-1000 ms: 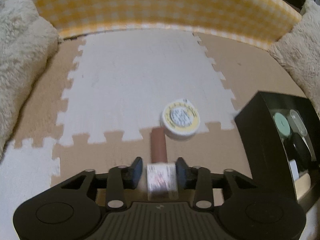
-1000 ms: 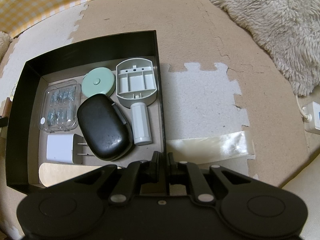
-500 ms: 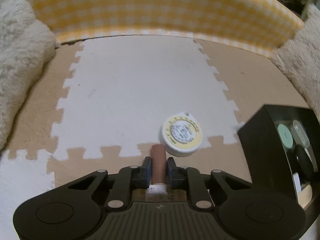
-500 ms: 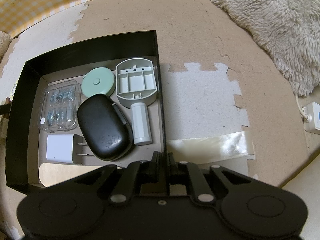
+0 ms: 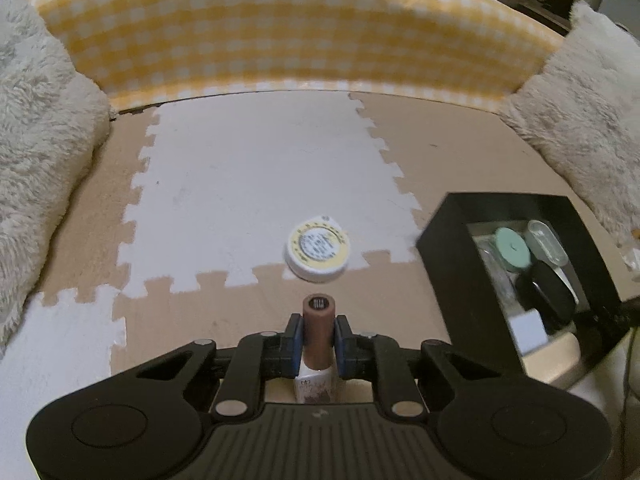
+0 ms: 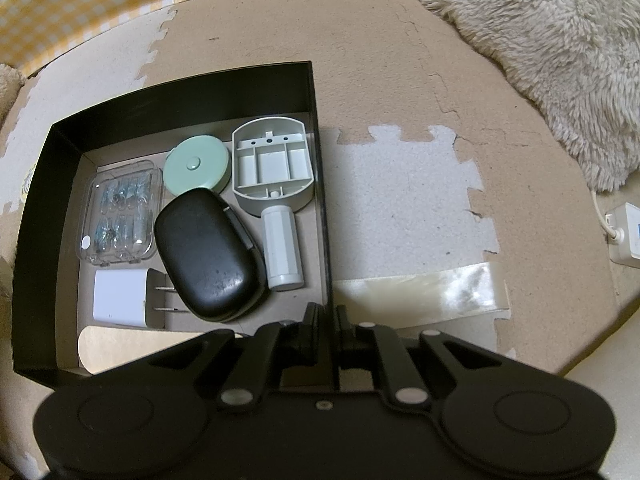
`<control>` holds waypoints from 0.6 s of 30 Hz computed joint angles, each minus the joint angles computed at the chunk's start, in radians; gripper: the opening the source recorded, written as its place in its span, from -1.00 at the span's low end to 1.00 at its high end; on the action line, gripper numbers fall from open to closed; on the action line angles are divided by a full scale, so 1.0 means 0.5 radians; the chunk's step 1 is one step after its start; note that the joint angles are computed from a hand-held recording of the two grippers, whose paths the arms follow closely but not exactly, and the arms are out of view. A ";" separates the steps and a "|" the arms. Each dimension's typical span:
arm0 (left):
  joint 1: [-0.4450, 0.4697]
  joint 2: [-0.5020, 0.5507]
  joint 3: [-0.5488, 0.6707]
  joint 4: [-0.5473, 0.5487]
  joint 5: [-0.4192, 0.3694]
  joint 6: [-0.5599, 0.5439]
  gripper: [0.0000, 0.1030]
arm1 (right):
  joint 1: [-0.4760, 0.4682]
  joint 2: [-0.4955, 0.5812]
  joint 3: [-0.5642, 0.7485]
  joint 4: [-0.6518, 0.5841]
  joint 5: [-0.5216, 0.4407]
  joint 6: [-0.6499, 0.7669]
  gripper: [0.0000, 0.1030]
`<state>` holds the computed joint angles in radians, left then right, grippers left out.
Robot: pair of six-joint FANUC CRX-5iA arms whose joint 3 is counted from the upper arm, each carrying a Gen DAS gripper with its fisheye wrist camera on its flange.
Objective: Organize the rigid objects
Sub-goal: 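Lift the gel polish bottle with the left gripper toward the black box, then lower the gel polish bottle into the black box and open the left gripper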
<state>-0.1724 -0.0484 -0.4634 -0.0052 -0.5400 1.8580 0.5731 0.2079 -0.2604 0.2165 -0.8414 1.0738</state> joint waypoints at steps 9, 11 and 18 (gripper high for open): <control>-0.069 -0.167 -0.086 0.096 0.183 -0.085 -0.67 | 0.001 0.000 0.000 0.000 -0.001 0.000 -0.81; -0.093 -0.200 -0.118 0.207 0.270 -0.201 -0.67 | 0.001 0.000 -0.001 0.000 0.000 -0.001 -0.81; -0.236 -0.234 -0.288 0.911 0.576 -0.981 -0.67 | 0.006 0.002 0.001 0.007 -0.004 -0.007 -0.81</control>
